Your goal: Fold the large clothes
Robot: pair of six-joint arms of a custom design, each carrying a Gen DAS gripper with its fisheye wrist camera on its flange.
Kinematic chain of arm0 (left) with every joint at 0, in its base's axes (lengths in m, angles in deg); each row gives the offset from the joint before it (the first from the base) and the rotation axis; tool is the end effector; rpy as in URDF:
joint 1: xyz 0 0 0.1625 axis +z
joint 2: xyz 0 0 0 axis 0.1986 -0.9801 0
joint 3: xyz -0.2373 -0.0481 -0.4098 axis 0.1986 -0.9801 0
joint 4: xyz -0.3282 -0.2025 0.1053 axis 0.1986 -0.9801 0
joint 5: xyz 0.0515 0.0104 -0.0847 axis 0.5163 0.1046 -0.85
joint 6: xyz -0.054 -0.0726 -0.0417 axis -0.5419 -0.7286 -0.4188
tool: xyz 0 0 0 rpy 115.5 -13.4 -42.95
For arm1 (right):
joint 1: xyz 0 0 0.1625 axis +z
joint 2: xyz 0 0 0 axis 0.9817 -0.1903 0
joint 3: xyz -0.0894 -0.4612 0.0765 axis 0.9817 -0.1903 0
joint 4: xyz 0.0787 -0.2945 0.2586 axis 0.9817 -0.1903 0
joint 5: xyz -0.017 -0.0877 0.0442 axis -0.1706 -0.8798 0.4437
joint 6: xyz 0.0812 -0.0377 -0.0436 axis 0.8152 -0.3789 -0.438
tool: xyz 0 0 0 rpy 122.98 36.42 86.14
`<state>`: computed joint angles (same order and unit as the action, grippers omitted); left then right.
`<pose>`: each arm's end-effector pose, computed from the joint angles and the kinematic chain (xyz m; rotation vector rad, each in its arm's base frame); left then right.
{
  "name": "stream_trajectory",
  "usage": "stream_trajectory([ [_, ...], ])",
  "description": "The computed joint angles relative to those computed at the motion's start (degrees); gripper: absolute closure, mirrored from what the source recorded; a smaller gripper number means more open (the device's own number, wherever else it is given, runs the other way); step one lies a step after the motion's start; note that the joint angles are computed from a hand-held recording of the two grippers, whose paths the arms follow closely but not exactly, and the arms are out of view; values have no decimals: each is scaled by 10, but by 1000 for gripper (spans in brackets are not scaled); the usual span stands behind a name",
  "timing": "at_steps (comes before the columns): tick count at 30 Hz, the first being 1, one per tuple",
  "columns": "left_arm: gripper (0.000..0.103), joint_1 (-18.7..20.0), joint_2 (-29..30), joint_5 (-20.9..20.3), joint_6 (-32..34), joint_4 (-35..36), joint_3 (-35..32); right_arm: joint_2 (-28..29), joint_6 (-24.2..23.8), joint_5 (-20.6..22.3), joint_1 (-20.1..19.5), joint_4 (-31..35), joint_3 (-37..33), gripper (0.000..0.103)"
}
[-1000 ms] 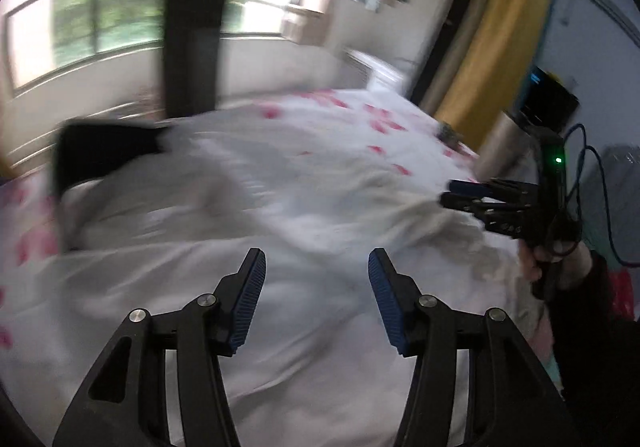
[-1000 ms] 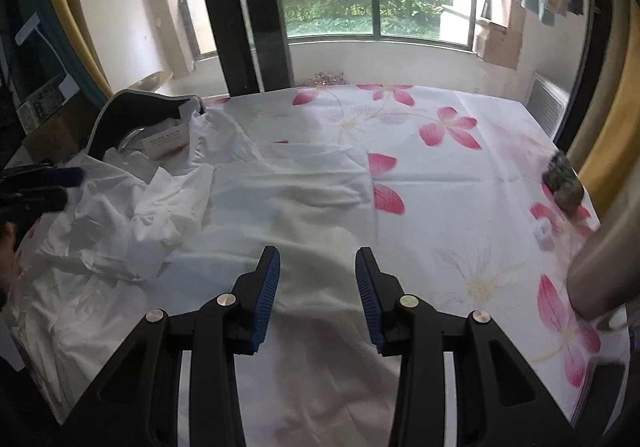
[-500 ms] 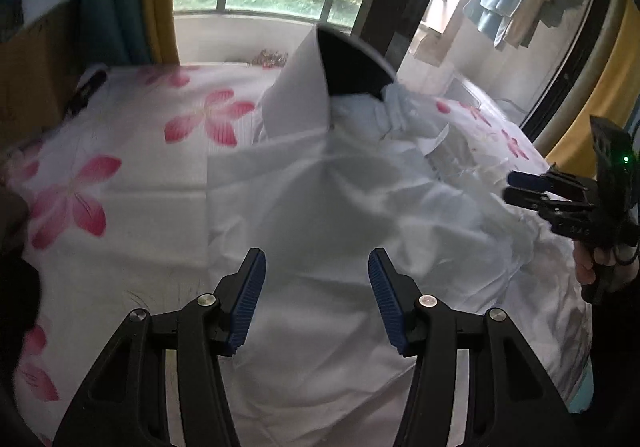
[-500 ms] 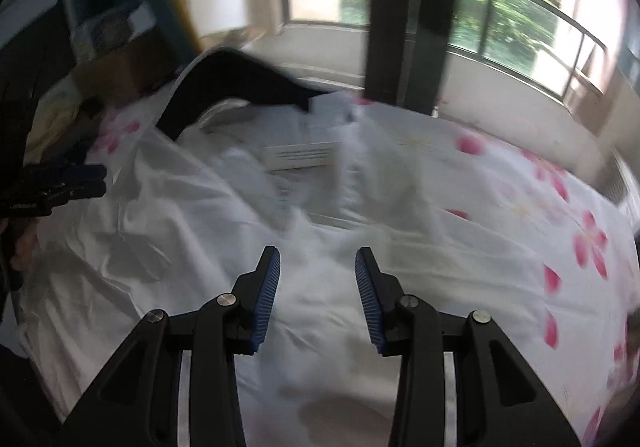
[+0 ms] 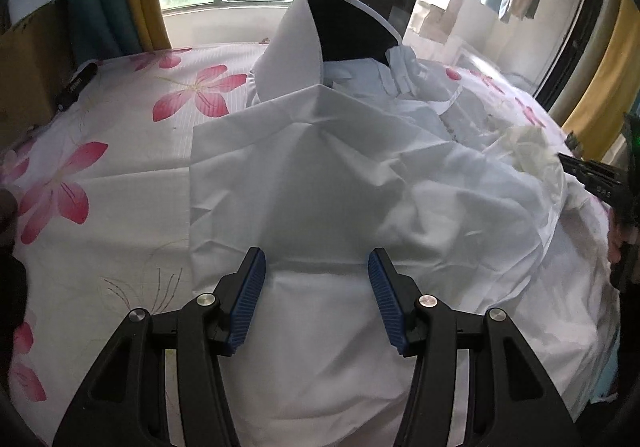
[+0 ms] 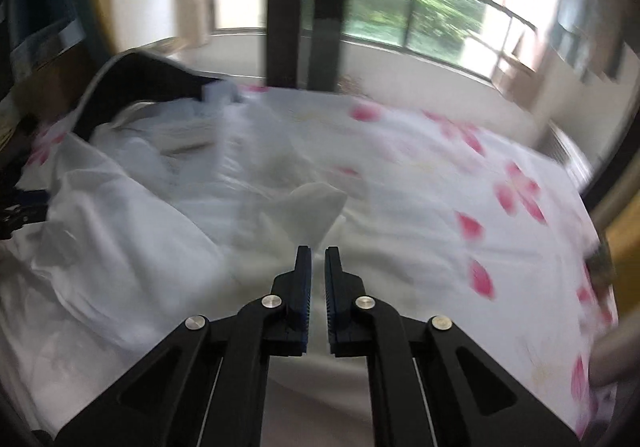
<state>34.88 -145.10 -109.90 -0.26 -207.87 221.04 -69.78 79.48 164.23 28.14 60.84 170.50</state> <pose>-0.0985 -0.3744 0.2467 0.7866 2.5254 -0.5397 0.1406 -0.2418 0.1922 0.3882 -2.1904 0.8622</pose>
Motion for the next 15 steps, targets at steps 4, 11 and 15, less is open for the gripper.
stream_trajectory([
  [4, 46, -3, -1, 8, 8, 3, 2, -52, 27, -18, -42, 5, 40, 98],
  [11, 46, -13, -6, 24, -12, 27, 1, -77, 45, -57, -51, 50, 32, 95],
  [15, 46, -14, -14, 22, -29, 23, 2, -25, 32, -51, -7, 62, -18, 69],
])
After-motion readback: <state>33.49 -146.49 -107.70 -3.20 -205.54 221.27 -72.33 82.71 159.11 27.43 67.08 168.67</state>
